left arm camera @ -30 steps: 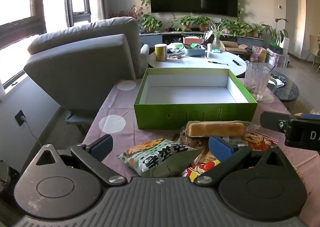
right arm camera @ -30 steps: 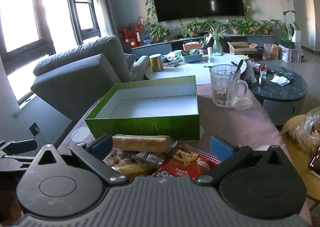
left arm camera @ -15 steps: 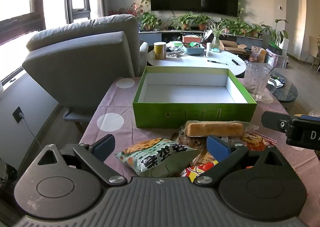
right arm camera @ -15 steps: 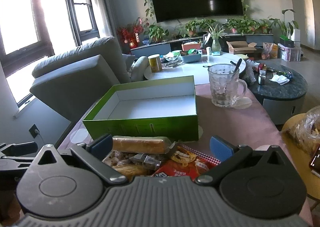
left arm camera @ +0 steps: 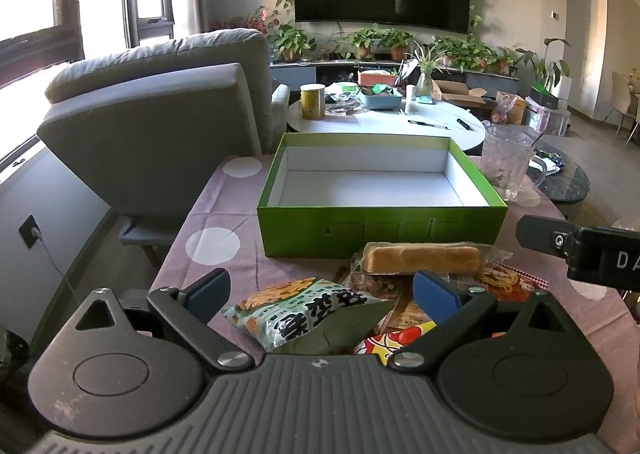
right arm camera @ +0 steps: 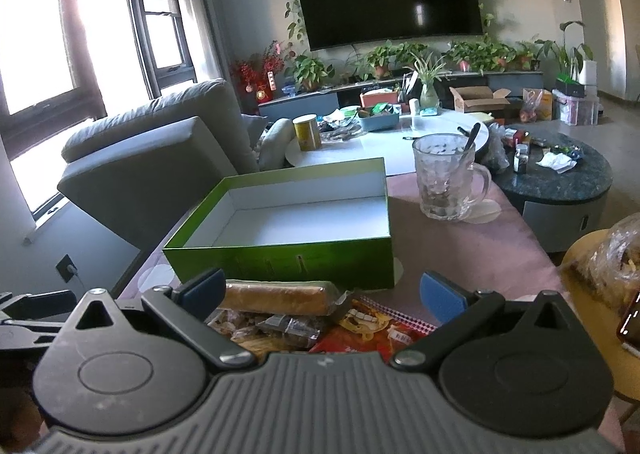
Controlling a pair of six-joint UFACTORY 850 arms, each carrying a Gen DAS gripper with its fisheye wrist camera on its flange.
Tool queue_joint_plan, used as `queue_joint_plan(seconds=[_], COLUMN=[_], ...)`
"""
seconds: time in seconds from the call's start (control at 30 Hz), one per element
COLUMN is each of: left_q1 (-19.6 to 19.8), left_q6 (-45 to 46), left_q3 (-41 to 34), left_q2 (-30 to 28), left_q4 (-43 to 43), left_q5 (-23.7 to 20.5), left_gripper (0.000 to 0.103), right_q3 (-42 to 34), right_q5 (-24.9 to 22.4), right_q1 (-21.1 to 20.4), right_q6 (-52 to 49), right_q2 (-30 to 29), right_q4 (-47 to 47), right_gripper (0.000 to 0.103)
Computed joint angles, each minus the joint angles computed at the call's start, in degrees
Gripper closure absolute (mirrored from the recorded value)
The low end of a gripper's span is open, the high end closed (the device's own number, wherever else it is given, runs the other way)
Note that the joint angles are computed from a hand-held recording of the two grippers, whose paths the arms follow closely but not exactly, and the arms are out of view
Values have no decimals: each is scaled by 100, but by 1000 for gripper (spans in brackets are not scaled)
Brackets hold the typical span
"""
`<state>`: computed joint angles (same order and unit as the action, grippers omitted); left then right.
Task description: Organize snacks
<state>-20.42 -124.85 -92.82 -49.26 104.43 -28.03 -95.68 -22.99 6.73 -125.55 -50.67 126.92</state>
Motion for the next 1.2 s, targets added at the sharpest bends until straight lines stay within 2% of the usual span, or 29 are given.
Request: queue_joint_plan(seconds=[0.47,0.73,0.83,1.0,1.2], left_q1=[54,117,138,179,226], left_q6=[114,-29,-314,-649,-913], left_q3=[-156,-200,-145,-83,-108], left_q2=[-97,-120,-82,-36,-59], left_q4=[-47,-2,236,579,903], left_q5=[185,464,496,604,806], left_gripper=[12,23,23,24,35], right_q3=[-253,-394,-368,-228,-246], right_q5=[139,96,110,103,-50], right_q1=[-44,-60,-52,-32,-64], right_q6=[920,1661,1610,863,824], right_q2=[-132,-201,-186,-115,-147], right_q4=[-680,-1449,-1412,-792,-736], right_gripper=[11,11,11,11,11])
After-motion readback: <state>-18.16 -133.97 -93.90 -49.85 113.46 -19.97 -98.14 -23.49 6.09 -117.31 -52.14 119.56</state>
